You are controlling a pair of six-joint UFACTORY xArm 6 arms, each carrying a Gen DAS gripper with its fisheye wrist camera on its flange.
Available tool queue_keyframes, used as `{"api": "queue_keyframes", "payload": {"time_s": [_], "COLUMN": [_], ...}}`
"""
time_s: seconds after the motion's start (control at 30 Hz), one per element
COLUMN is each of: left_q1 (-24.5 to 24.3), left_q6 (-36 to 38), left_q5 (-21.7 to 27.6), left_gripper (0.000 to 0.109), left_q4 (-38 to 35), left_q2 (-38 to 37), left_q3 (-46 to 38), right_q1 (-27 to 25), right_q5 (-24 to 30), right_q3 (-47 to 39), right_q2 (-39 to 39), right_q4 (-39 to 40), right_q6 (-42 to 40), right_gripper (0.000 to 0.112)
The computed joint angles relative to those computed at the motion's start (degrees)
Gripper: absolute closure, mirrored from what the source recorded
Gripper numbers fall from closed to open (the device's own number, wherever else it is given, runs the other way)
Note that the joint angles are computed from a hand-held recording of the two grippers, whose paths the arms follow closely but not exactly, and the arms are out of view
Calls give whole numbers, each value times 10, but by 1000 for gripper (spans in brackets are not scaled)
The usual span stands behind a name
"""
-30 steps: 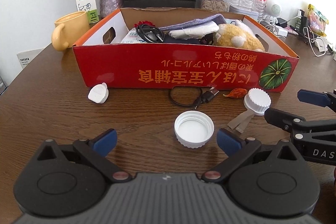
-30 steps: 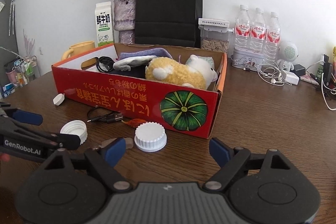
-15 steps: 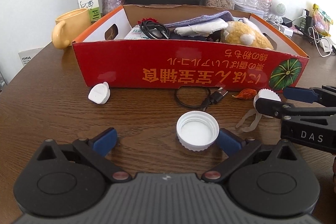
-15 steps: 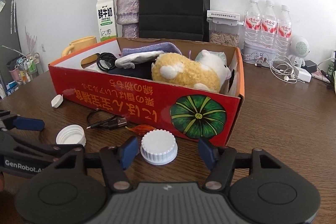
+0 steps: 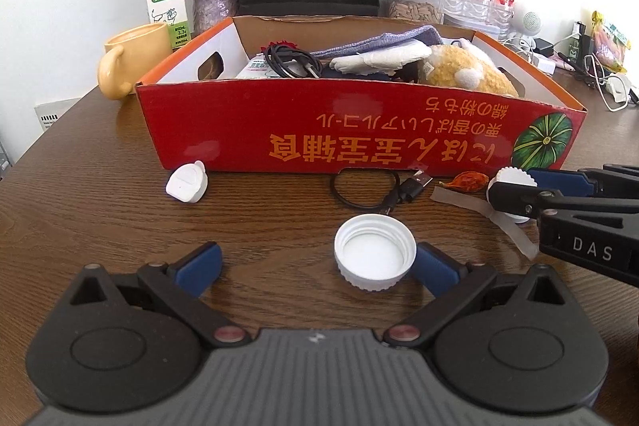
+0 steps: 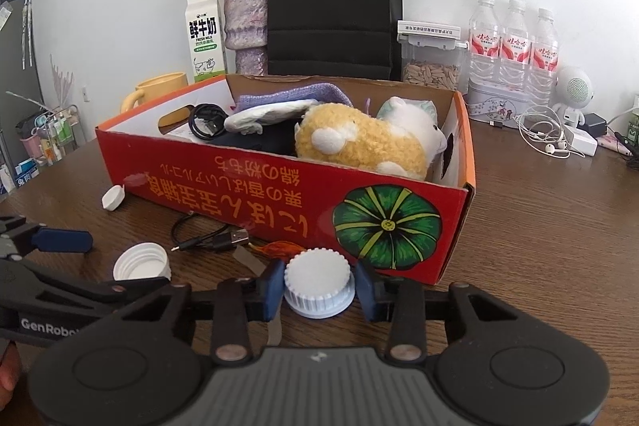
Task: Organize objects
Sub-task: 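Close the right tool on the white ribbed cap while the left tool grasps the white open cap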
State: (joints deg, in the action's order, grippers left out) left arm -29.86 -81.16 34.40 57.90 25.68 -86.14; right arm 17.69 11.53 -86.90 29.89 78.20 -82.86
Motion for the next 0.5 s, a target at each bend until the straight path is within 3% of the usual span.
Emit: {"api": "queue_keyframes", "payload": {"time_s": [0.33,0.43,0.5], "left_q1": [-2,-5,-7], "left_q6": [-5,-9,-12], "left_q5": [-1,-6,-13], "left_gripper": [7,16,29], "left_q4": [6,17,25], "left_q2": [-4,-6,-9], "left_q3": [5,8,11], "right_q1": [5,6,7], "right_q5": [-19,-22,-25], "right_q3": [5,6,8], "right_q2": [-14,-19,-22], "right_q4": [137,174,192], "right_q6": [-130,-167,-184], "right_gripper": [75,75,75]}}
